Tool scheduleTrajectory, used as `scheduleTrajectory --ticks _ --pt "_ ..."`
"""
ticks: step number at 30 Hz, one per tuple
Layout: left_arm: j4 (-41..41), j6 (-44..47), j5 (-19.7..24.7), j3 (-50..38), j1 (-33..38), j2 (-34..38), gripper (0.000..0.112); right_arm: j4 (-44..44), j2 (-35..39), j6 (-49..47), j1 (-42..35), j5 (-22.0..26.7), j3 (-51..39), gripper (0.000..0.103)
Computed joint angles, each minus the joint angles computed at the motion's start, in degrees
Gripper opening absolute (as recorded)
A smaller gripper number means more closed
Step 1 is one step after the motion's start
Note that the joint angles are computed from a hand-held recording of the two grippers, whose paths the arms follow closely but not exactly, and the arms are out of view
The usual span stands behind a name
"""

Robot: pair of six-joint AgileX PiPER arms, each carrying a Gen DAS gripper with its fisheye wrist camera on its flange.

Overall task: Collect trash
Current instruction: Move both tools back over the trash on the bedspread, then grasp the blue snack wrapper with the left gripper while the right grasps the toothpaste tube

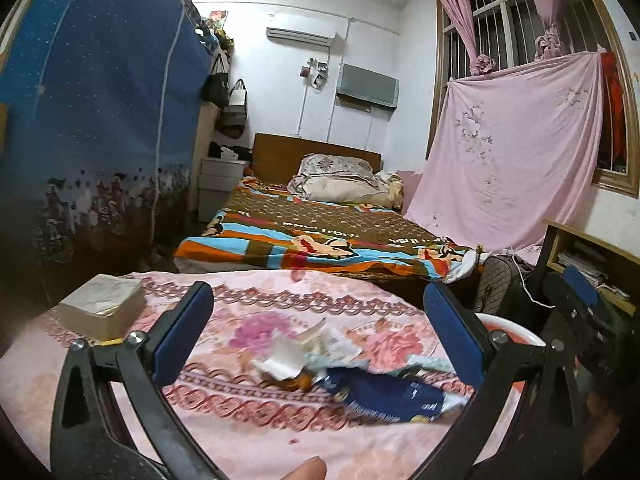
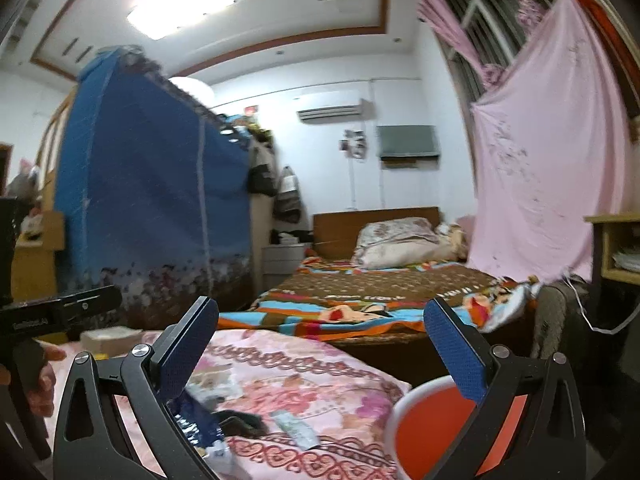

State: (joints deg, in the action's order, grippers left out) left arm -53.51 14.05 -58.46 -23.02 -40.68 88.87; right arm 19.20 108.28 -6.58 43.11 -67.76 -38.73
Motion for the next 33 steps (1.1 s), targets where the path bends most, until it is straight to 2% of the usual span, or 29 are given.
scheduleTrajectory --ticks 5,10,15,21,22,24,25,26,27,29,33 --pt "-2.02 -1.12 -4.63 3.22 -3.46 1.58 0.092 -4.80 0.40 -2.62 -0.24 2.43 -1.00 0.103" --pt "-0.27 -2.09 -2.02 3.65 -2.74 2.11 0.092 -5.64 1.24 -5.33 -0.84 7.59 -2.97 0.103" --pt "1.17 -0.97 4.53 1.64 -0.10 1.91 0.092 -1.53 2.25 -8.62 -0.27 13.42 -5.54 0.103" --pt "2.67 0.14 15.57 -2.14 4.40 2.55 0.091 2.00 3.46 -8.67 -2.25 26.62 -11.16 0.103" --pt "3.23 0.01 17.67 -2.79 5.30 2.66 0.091 2.47 3.67 -8.57 -2.50 27.55 -11.50 0.103" --pt "5.90 -2.16 21.63 -3.82 7.21 3.08 0.090 1.85 4.11 -6.75 -3.60 30.45 -12.52 0.101" --pt "7.85 -3.83 23.23 -4.06 8.30 3.20 0.089 0.78 4.29 -5.11 -4.34 31.98 -13.00 0.095" --pt "9.87 -5.87 24.86 -4.45 9.23 3.53 0.087 0.00 4.40 -3.91 -4.87 33.27 -13.40 0.086" --pt "11.32 -7.39 26.20 -5.00 9.95 3.95 0.085 -0.66 4.54 -3.01 -5.25 34.37 -13.79 0.081" --pt "16.26 -12.53 29.39 -5.98 11.85 4.87 0.080 -2.45 5.17 -0.73 -6.34 37.71 -15.18 0.079" --pt "32.36 -27.74 34.95 -8.31 15.30 7.23 0.057 -4.18 6.14 0.85 -7.01 41.35 -16.99 0.072"
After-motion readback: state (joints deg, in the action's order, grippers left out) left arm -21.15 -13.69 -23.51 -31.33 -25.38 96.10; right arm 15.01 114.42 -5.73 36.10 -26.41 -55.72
